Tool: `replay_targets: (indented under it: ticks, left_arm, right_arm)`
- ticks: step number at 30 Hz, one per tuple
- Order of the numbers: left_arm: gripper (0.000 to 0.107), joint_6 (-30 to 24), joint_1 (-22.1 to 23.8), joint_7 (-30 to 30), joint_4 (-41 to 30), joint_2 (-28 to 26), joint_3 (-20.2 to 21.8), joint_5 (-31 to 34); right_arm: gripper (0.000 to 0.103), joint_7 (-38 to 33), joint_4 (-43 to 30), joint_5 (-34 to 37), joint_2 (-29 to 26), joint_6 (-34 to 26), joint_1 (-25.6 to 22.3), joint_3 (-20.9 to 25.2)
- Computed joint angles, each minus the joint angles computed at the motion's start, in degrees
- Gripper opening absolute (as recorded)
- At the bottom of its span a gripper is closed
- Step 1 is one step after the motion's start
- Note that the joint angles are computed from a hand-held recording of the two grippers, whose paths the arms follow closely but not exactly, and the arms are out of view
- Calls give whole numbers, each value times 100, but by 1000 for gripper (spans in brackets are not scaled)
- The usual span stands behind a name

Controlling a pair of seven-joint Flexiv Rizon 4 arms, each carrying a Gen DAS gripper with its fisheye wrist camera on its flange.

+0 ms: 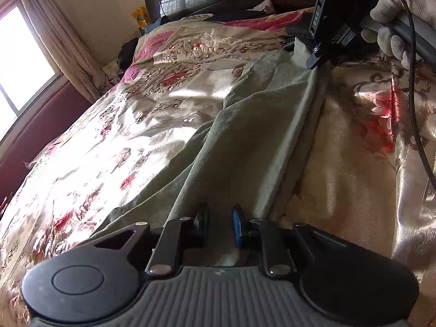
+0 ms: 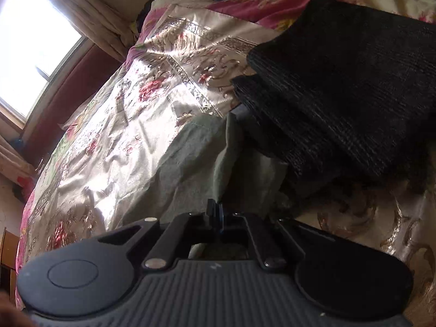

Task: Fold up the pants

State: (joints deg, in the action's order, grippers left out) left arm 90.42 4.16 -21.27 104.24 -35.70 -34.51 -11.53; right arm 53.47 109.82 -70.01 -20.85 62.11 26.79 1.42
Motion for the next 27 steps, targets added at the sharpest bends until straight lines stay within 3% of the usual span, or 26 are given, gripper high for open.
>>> replay_targets:
  ticks: [4, 8, 10, 13, 17, 19, 22, 24, 27]
  left_arm:
    - [34, -6, -176, -38, -71, 15, 209, 34]
    - [34, -25, -197, -81, -64, 21, 226, 2]
    - [34, -18, -112, -67, -26, 26, 118, -25]
    - [35, -129, 162, -55, 83, 100, -164, -154]
    - [37, -46, 647, 36, 227, 162, -611, -294]
    - [41, -201, 938, 11, 178, 181, -872, -450]
    - [46, -376, 1179, 152, -55, 100, -1073, -630]
    - [49, -499, 1139, 484, -383, -98, -1047, -597]
    - [50, -977, 598, 1021, -1142, -392, -427, -410]
  right_arm:
    - [10, 625, 100, -554, 14, 346, -119, -122]
    - [11, 333, 63, -543, 1, 354, -257, -65]
    - [12, 547, 62, -804, 22, 454, -290, -132]
    - [6, -6, 129, -314, 206, -299, -162, 89]
    - [6, -1526, 52, 905, 320, -1385, 65, 445]
    - [12, -2030, -120, 1068, 323, -1748, 235, 507]
    - [12, -3461, -653, 860, 61, -1926, 447, 490]
    - [13, -4334, -1058, 772, -220, -1651, 500, 412]
    - [14, -6000, -1961, 1284, -978, -387, 277, 493]
